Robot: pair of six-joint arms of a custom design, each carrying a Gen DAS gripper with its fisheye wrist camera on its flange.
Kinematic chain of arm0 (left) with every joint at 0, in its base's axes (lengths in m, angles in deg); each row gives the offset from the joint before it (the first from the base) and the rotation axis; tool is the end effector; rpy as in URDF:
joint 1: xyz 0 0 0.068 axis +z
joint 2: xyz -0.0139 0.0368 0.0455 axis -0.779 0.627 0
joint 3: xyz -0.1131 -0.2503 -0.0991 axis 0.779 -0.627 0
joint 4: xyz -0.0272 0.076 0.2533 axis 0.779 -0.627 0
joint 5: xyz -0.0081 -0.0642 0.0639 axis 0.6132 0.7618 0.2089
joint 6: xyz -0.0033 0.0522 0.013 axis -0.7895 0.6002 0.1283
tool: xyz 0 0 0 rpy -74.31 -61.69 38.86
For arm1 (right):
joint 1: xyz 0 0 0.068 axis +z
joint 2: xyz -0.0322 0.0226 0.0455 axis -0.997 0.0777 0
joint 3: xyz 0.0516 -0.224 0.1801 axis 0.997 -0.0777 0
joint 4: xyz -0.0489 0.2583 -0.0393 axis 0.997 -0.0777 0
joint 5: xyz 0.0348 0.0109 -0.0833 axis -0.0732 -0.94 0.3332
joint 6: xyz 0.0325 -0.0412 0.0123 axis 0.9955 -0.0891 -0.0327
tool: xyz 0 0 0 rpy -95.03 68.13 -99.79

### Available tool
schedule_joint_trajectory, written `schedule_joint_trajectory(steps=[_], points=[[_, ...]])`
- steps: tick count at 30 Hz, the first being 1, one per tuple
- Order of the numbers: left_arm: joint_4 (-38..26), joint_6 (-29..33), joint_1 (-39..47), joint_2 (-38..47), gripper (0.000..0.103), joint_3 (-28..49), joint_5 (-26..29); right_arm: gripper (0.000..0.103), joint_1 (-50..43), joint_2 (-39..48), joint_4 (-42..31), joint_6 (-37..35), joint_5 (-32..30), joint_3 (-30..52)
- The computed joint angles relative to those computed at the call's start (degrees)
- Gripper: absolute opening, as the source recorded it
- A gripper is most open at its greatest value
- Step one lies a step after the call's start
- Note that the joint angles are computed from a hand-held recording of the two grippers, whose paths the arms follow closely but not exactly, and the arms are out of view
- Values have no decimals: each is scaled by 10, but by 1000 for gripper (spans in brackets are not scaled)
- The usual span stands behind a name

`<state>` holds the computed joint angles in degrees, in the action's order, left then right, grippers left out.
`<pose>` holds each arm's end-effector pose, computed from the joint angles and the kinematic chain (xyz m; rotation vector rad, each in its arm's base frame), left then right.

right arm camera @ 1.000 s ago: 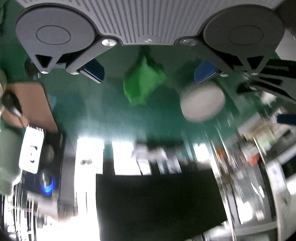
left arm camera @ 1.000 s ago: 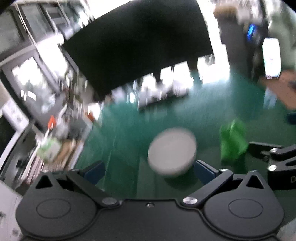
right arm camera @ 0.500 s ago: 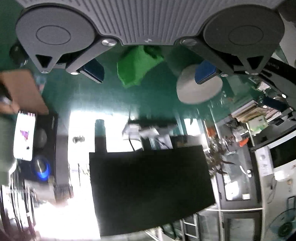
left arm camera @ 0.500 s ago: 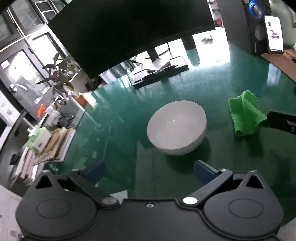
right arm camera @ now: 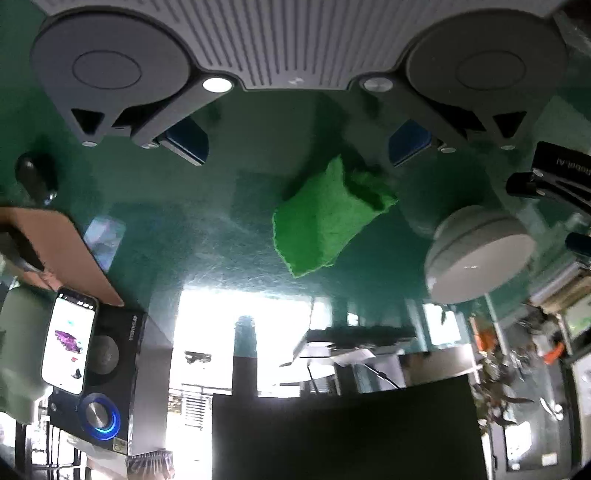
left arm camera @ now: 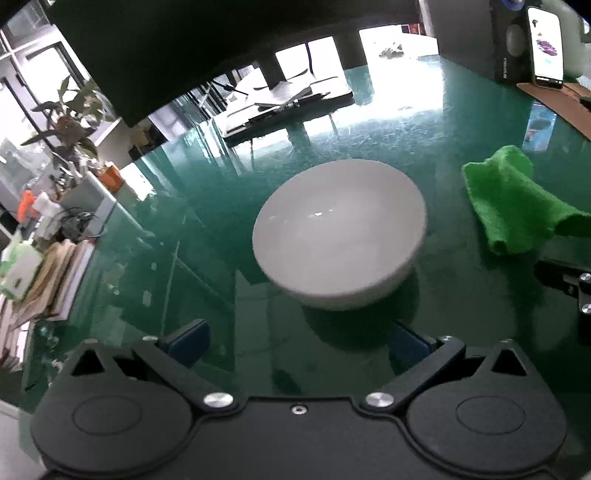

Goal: Clean bowl
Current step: 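Grasp the green cloth with the right gripper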

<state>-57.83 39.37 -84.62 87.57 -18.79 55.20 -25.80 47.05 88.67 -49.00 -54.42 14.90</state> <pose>0.1677 -0.0913 0.1698 0.3377 2.4813 0.3262 0.1475 0.2137 0.1458 -0.1908 2.2934 0.1294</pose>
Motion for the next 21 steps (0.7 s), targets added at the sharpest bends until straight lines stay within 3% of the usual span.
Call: schedule_joint_trajectory(steps=[4,8,10,14,18,21], points=[[105,73,78,50,103,-6,84,103,-19,62,-5,-7,-4,48],[183,110,124,111,103,10,141,103,-67,108,39,-63,-41,86],[252,127,159,172,103,31,181,103,-93,139,59,-85,-51,114],[344,119,202,248,103,55,228,103,-135,196,98,-113,-55,162],[501,117,232,277,103,-6,275,103,-137,213,100,-122,-60,183],[520,121,234,273,103,-24,281,103,-133,209,97,-118,-57,181]])
